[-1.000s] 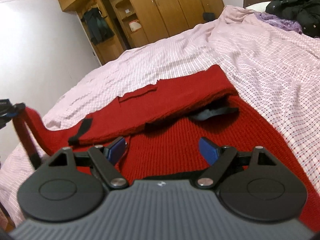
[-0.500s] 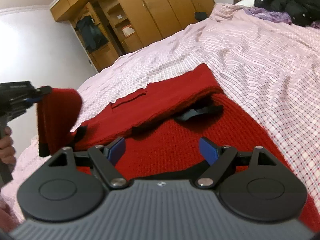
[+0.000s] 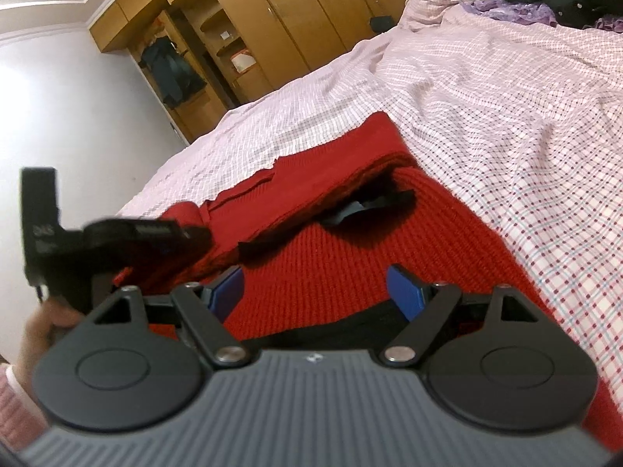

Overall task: Fold small clothes
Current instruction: 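Lay the sleeve across the cardigan body and open the left gripper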

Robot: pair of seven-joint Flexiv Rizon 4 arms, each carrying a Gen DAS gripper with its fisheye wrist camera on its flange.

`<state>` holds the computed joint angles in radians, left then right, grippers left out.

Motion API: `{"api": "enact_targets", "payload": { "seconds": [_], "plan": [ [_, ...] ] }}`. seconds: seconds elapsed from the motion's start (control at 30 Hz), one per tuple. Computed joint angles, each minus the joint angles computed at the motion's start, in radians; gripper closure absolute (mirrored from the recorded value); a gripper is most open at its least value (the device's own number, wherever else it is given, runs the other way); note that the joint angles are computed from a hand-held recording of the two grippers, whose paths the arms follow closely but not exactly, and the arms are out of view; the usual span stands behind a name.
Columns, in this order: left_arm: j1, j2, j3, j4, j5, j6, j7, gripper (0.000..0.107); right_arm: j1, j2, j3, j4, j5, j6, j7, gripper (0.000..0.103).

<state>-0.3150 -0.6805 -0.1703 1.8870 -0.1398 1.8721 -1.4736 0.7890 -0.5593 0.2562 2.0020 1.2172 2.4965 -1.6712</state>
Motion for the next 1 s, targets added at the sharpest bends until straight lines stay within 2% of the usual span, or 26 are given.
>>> {"api": "enact_targets", "payload": {
  "seconds": [0.03, 0.07, 0.1, 0.17, 0.2, 0.47, 0.6, 0.77, 1.0],
  "plan": [
    [-0.007, -0.001, 0.009, 0.003, 0.000, -0.001, 0.002, 0.080, 0.000, 0.000, 0.000, 0.001, -0.001, 0.000, 0.000, 0.021],
    [0.001, -0.005, 0.000, 0.004, 0.007, 0.001, 0.005, 0.072, 0.000, 0.000, 0.001, 0.001, -0.001, 0.000, 0.001, 0.021],
    [0.026, 0.000, -0.027, 0.014, 0.021, 0.000, 0.006, 0.061, 0.000, 0.000, 0.002, 0.001, -0.001, 0.001, 0.003, 0.021],
    [0.071, 0.017, -0.076, 0.042, 0.042, -0.006, 0.001, 0.048, 0.000, 0.003, 0.001, -0.002, 0.006, -0.002, -0.002, 0.021],
    [0.073, 0.032, -0.076, 0.058, 0.046, -0.003, -0.003, 0.044, 0.001, 0.005, 0.002, -0.004, 0.011, -0.002, -0.007, 0.021],
    [-0.004, 0.163, 0.057, 0.207, 0.020, 0.050, -0.018, 0.039, 0.001, 0.027, 0.001, -0.032, 0.037, -0.023, -0.094, 0.020],
    [-0.087, 0.221, 0.173, 0.266, -0.061, 0.041, -0.011, 0.038, 0.003, 0.035, 0.001, -0.068, 0.054, -0.045, -0.181, 0.020],
    [-0.201, 0.257, 0.310, 0.315, -0.186, 0.032, 0.024, 0.038, -0.003, 0.052, 0.000, -0.145, 0.115, -0.103, -0.389, 0.020],
    [-0.245, 0.291, 0.374, 0.386, -0.309, 0.043, 0.088, 0.038, -0.067, 0.054, 0.046, -0.313, 0.273, -0.183, -0.791, 0.020]
  ]
}}
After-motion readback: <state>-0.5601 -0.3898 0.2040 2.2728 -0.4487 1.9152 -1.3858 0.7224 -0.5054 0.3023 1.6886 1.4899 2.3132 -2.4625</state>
